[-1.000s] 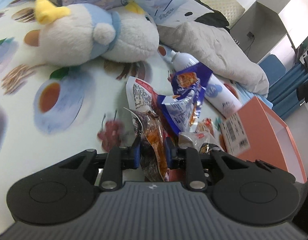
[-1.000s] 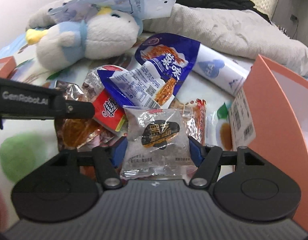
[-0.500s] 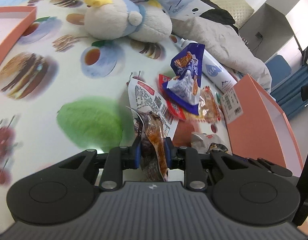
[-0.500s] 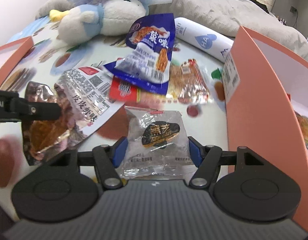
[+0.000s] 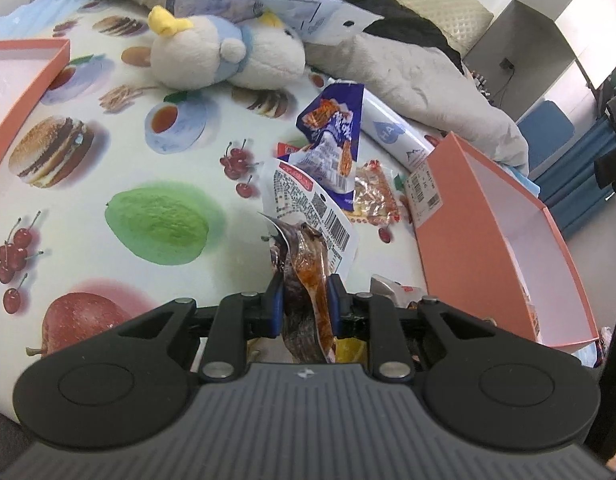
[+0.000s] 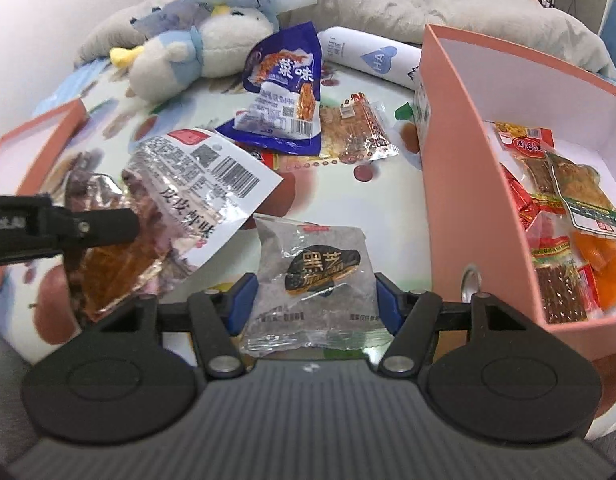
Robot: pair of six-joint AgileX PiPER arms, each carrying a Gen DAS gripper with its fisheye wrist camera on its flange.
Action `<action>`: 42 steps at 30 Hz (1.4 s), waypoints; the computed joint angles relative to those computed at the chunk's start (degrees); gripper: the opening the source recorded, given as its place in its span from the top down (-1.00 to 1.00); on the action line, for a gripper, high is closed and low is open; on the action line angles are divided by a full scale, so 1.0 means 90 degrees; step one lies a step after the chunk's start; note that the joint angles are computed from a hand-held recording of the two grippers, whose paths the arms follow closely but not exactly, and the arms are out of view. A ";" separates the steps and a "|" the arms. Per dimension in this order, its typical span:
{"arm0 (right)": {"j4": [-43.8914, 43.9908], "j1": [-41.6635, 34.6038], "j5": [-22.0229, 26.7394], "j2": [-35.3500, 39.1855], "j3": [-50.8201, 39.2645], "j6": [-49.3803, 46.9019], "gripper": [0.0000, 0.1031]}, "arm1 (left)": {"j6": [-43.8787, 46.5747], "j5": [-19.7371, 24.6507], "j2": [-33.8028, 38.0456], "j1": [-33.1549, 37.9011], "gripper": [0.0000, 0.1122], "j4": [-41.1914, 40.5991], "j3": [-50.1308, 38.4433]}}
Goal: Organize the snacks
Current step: 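Lift both held packets and carry them over the pink box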
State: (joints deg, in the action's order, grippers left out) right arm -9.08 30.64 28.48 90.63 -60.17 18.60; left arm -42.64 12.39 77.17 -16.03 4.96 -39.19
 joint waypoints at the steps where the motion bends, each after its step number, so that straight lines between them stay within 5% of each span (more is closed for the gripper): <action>1: 0.0040 0.0002 0.0018 -0.0056 -0.0005 -0.0041 -0.25 | -0.0295 0.0079 -0.0033 -0.0054 0.55 0.0269 -0.0038; 21: 0.1297 -0.0647 0.0796 -0.1035 -0.1101 -0.1506 -0.25 | -0.0622 0.2251 -0.0177 -0.0724 0.55 0.1354 -0.2442; 42: 0.2516 -0.2402 0.1003 -0.1148 -0.2297 -0.3223 -0.24 | -0.0489 0.3855 0.1654 -0.2000 0.55 0.1993 -0.6543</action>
State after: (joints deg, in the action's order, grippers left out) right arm 13.56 9.02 37.50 80.29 -80.84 -10.41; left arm -47.04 47.08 92.06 -34.03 22.90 -98.08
